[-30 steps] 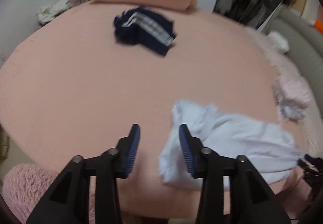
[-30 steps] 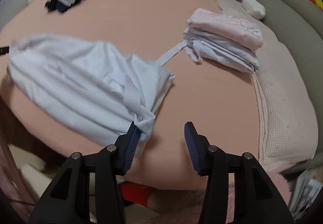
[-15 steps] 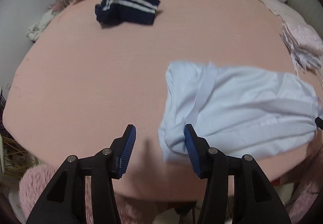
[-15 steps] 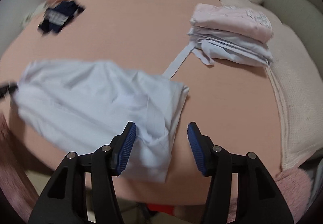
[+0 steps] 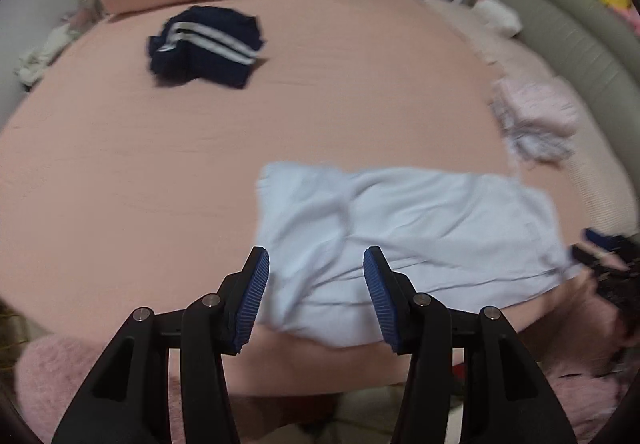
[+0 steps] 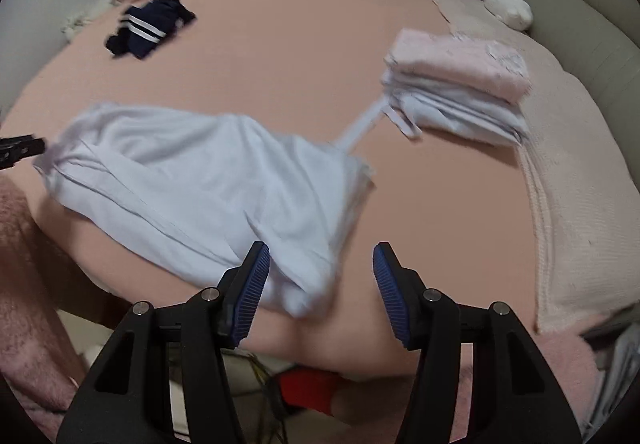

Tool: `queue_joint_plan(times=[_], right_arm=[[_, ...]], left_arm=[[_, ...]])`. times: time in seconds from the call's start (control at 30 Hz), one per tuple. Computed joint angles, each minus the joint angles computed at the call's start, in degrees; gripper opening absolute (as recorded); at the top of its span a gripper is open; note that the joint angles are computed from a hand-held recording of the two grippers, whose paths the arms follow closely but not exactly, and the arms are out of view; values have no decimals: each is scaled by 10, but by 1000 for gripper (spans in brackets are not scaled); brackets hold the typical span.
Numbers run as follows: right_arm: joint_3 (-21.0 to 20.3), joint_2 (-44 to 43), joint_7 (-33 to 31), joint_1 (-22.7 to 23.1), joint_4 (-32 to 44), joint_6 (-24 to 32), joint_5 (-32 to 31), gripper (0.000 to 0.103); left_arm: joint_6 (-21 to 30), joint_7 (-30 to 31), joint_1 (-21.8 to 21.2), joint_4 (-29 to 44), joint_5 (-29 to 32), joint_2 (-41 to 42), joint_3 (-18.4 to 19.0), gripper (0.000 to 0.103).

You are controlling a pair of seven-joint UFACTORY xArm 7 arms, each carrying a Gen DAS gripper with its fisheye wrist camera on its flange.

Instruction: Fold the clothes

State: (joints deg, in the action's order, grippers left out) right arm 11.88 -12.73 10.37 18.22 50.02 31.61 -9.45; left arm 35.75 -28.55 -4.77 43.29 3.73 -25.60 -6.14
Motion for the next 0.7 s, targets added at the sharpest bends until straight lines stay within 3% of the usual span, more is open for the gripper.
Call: queue_joint_plan(times=[0.03,0.1,0.2,0.37,0.43,0.57,0.7], right_arm=[[2,5,4,1,2,-6,-1,56],[9,23,26,-4,10,-5,-16,56],[19,66,71,-15,37,64,-81,55],[-6,32,61,-8,18,96,-57,60],[-8,23,79,-16,23,101,-65,60],[-25,7,30,-8,15,56,12,60],[-10,19,35,-16,25,58,-15,60]], left_arm=[[-1,-1,13,-2,8,11,-14,55],[68,-47,45,32,63,41,-61,58],[193,-60,20,78,153,95,-62,58],[288,-90,3,91,224,83,-55,63],[268,-86,-3,87,209,70,-35,63],[217,-59,-5,68,158,33,-1,64],[181,-6,3,42,73,-4,37,64]])
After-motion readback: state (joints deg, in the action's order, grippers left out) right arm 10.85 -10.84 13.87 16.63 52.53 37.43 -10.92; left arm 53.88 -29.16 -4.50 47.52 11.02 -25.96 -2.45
